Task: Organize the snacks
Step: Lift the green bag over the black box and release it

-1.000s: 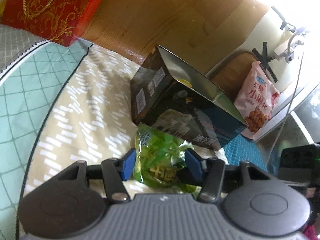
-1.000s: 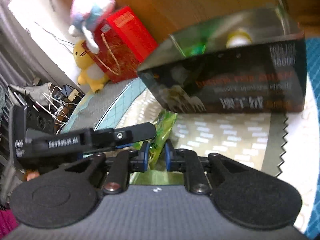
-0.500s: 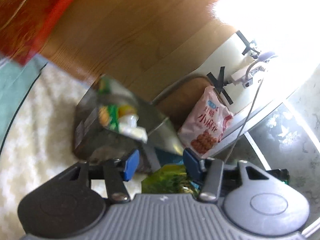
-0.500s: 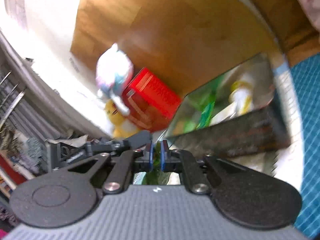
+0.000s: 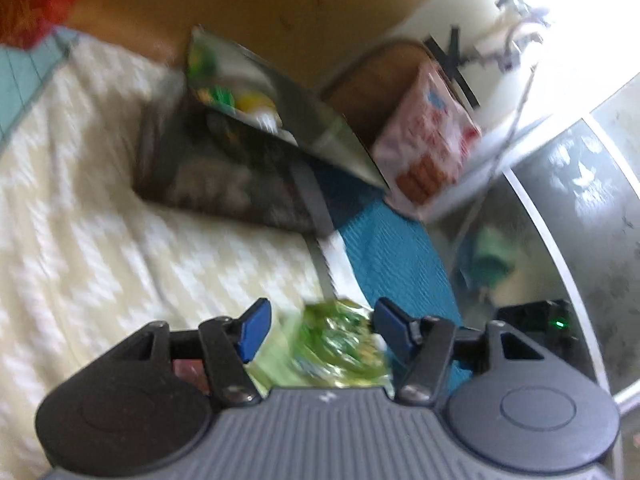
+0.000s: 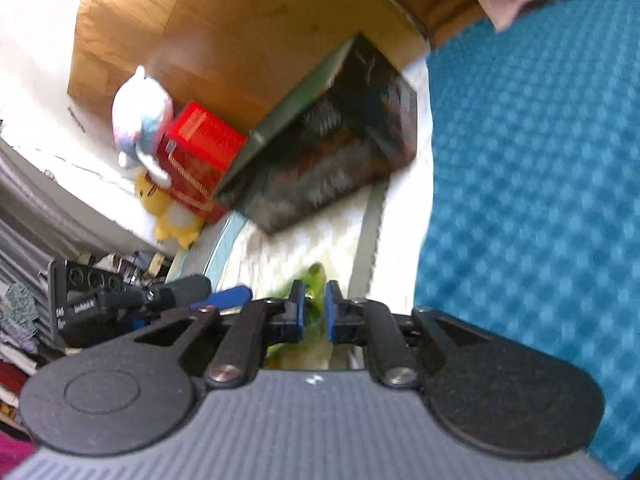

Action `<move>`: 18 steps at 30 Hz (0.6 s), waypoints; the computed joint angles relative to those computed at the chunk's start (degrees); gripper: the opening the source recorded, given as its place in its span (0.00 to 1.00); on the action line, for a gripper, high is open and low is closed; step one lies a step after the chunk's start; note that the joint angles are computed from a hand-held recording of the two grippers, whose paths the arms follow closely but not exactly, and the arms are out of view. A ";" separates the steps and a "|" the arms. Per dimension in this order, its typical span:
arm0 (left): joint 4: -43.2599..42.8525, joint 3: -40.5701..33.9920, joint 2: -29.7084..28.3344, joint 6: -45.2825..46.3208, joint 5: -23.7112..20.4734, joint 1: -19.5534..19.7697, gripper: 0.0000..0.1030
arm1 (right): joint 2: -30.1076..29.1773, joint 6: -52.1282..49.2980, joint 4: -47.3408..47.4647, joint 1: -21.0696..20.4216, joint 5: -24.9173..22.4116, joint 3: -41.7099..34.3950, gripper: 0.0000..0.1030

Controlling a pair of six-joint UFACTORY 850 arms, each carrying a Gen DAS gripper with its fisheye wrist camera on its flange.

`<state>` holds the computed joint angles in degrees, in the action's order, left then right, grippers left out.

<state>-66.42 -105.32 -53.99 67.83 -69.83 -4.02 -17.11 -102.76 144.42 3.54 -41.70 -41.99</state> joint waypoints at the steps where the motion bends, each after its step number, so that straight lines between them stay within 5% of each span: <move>1: 0.07 0.83 0.46 0.90 -0.69 0.09 0.57 | 0.40 0.65 -0.89 0.18 -0.24 0.46 0.16; 5: -1.22 5.47 3.80 5.73 -1.10 0.98 0.57 | 1.67 1.14 -4.57 0.69 -1.98 1.53 0.21; 10: -2.34 7.56 5.68 5.97 -0.94 2.29 0.57 | 2.91 -3.98 2.59 1.25 0.33 1.73 0.42; 18: -1.11 4.60 4.57 4.65 4.11 -0.08 0.57 | 2.68 1.46 1.04 -0.35 -0.64 3.22 0.42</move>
